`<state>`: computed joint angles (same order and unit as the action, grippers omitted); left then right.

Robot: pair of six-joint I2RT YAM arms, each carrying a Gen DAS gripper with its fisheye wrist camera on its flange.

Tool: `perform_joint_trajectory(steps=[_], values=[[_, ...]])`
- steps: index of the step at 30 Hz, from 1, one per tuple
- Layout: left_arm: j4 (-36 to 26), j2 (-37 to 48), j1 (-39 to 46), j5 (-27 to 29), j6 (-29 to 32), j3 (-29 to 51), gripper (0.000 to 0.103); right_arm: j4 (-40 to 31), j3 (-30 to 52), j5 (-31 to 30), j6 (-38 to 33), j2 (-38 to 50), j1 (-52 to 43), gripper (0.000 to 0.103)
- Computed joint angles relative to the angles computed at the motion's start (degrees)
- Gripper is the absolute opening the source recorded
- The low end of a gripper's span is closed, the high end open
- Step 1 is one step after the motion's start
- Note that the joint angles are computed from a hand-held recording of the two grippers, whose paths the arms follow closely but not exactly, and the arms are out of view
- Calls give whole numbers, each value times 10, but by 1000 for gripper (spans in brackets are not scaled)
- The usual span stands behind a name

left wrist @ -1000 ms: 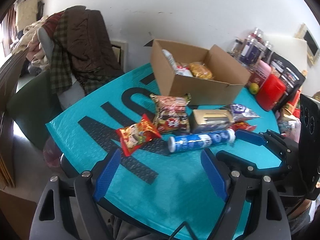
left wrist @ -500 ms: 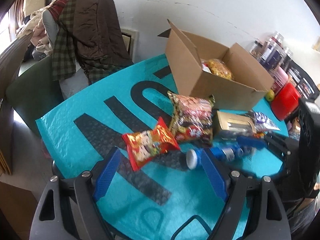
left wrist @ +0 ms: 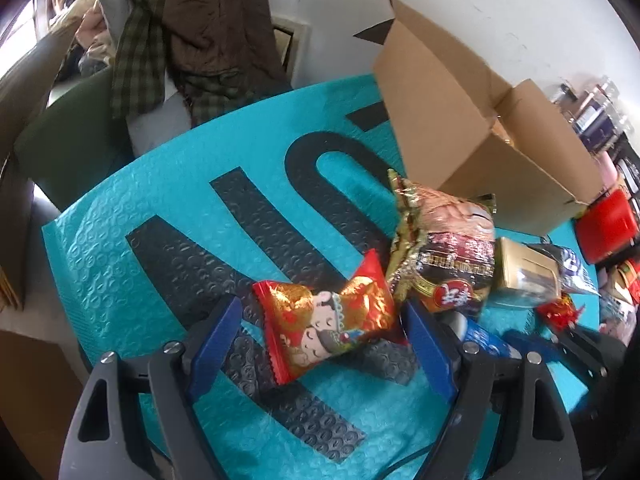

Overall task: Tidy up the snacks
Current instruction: 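Grasp the red-gold candy-print bag with the left tool while the right tool grasps the blue tube, then carry the candy bag and blue tube into the box and open both tools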

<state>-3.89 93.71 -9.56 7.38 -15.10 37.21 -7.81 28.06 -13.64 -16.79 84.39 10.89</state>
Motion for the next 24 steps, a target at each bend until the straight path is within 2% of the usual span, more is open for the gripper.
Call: perform_joint_trajectory(steps=[2,3,4,6,8,11,16,24], values=[[12,-5,-9,-14,-2,-7,82,-3,-11,-3,3,-14,-7,44],[17,-3,-13,-19,5,-8,71,-4,-17,-4,6,-21,-11,44],[19,-1,-17,-20,10,-8,66,-3,-19,-5,11,-22,-12,44],[20,-8,-22,-25,14,-15,58,-2,-29,-9,20,-33,-20,43],[18,-16,-22,-16,18,-21,55,-4,-37,-14,26,-44,-31,42],[11,-38,-29,-9,18,-39,55,-10,-53,-18,28,-66,-47,39],[-1,-82,-69,-21,8,-78,55,-9,-85,-20,29,-109,-84,29],[-20,-142,-165,-37,-27,-120,55,-60,-133,-45,6,-204,-151,29]])
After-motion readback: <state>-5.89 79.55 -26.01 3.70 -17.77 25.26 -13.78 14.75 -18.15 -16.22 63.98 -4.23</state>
